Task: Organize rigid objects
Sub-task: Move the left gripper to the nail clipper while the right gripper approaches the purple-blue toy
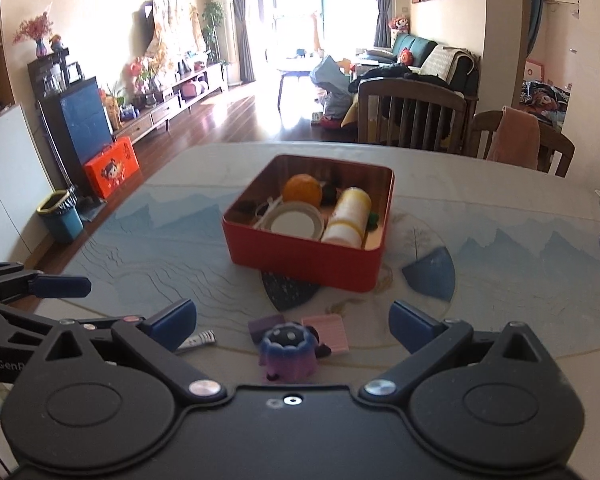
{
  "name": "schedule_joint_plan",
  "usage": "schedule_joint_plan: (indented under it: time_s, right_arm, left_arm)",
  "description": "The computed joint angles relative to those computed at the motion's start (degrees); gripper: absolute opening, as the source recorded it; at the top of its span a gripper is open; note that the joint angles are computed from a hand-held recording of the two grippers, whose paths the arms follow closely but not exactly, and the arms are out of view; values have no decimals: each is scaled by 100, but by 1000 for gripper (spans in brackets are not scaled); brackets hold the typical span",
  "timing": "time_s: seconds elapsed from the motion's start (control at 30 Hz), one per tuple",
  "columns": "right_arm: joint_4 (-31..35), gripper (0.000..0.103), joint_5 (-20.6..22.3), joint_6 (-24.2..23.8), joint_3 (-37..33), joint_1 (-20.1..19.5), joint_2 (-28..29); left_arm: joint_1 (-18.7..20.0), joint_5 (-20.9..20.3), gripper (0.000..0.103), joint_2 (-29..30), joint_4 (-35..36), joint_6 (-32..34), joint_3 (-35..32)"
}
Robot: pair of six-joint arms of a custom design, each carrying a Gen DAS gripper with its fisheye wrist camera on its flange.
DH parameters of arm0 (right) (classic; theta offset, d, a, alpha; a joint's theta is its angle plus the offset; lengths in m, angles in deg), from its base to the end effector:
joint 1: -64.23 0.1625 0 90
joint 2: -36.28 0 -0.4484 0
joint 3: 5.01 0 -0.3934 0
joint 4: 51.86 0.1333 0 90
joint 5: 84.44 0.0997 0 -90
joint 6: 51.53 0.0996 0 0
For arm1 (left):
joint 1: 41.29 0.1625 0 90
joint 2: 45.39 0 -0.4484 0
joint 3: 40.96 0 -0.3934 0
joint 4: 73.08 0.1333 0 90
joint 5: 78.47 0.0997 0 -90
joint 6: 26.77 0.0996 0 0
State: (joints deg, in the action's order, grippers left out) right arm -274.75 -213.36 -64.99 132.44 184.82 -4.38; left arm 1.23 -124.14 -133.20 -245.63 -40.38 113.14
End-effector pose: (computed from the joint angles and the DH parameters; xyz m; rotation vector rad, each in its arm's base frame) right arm 0.2745 -0.3254 0.0602 0.6482 -2.3443 0.9058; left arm -0.0773 -0.3462 0.2099 0.5866 2.4238 -0.8217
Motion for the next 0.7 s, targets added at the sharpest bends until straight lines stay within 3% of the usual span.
schedule_joint_plan:
  time_s: [0.37, 0.7]
  right_arm:
    - [226, 101, 252, 91, 44, -392, 261]
    - [433, 91, 471, 310, -43, -674, 381]
  left_arm:
    - [507, -9, 83, 1089, -1039, 295, 16]
    - [815, 100, 83, 1831, -1730, 501, -68]
